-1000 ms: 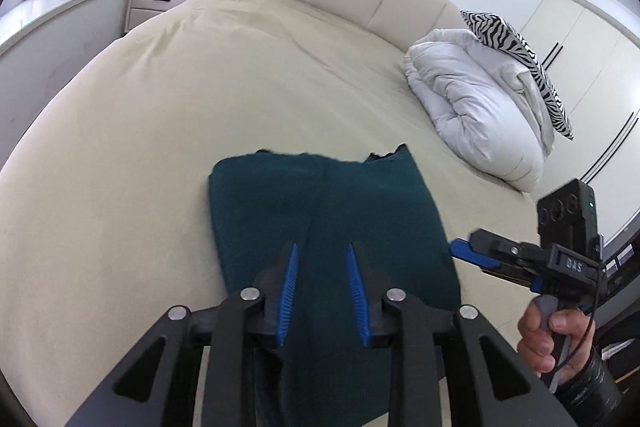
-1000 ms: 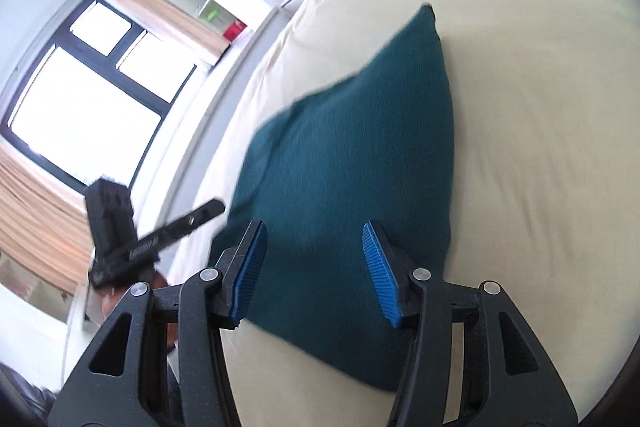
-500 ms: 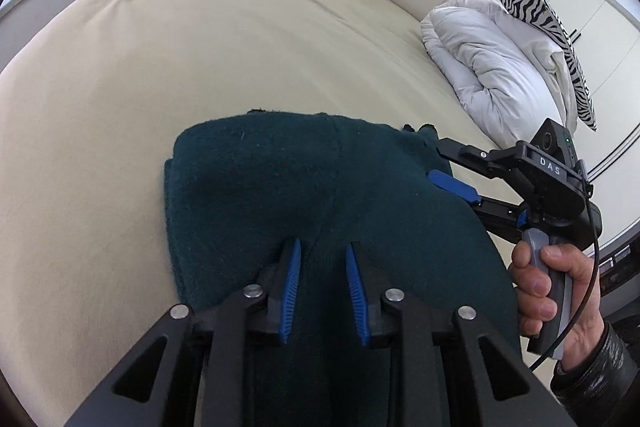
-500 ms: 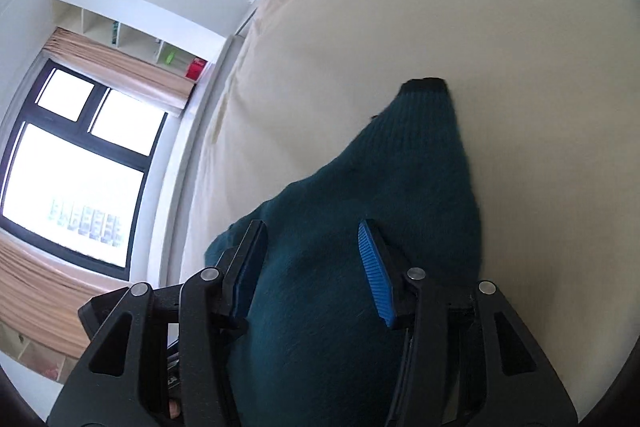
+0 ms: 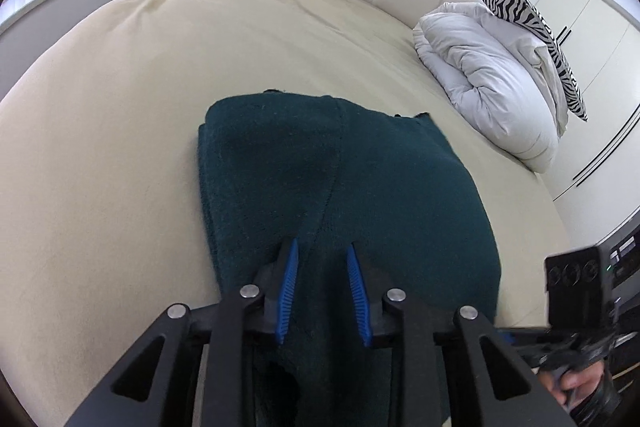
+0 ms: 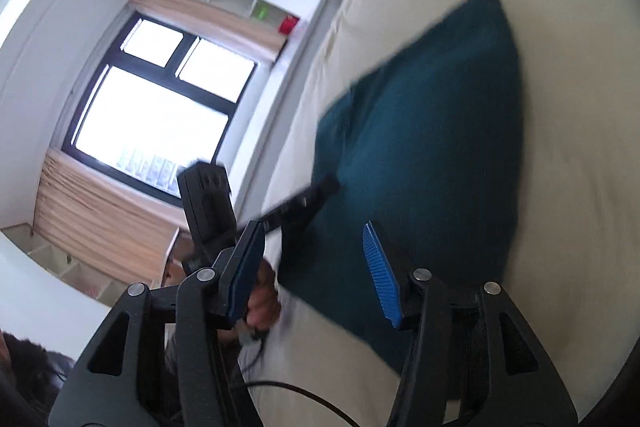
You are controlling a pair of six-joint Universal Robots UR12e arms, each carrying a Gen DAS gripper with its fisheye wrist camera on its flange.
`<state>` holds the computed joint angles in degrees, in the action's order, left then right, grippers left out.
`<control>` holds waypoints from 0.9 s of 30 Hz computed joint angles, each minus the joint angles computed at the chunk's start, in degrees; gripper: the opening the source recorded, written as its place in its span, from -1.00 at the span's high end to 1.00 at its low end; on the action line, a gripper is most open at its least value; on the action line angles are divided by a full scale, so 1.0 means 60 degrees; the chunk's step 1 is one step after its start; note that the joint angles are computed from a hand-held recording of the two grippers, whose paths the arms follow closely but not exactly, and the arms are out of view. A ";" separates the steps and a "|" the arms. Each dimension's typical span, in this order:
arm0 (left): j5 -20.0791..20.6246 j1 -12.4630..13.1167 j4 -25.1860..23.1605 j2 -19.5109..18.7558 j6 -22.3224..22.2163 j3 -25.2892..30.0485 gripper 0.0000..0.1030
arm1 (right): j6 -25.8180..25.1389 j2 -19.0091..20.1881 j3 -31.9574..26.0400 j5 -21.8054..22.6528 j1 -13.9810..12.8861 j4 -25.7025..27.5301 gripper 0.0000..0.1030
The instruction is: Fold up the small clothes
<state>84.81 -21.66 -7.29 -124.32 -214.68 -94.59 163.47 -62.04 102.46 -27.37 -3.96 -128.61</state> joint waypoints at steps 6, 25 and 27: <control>0.0580 -0.0005 0.0859 0.0684 -0.0681 -0.0946 -0.10 | 0.0607 -0.0379 0.0776 0.0032 -0.0356 -0.0839 0.01; -0.2864 0.1019 0.0997 -0.0136 -0.2903 -0.0483 -0.05 | 0.3312 0.1047 -0.0665 -0.0622 -0.0244 -0.2632 -0.50; -0.2782 0.0956 0.0526 -0.0182 -0.2691 -0.0261 -0.02 | 0.3161 0.1114 -0.0752 -0.0498 -0.0217 -0.2327 -0.34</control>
<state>68.12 -15.92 -4.13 -125.42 -230.83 -96.15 182.44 -55.36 97.94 -30.35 -5.26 -142.57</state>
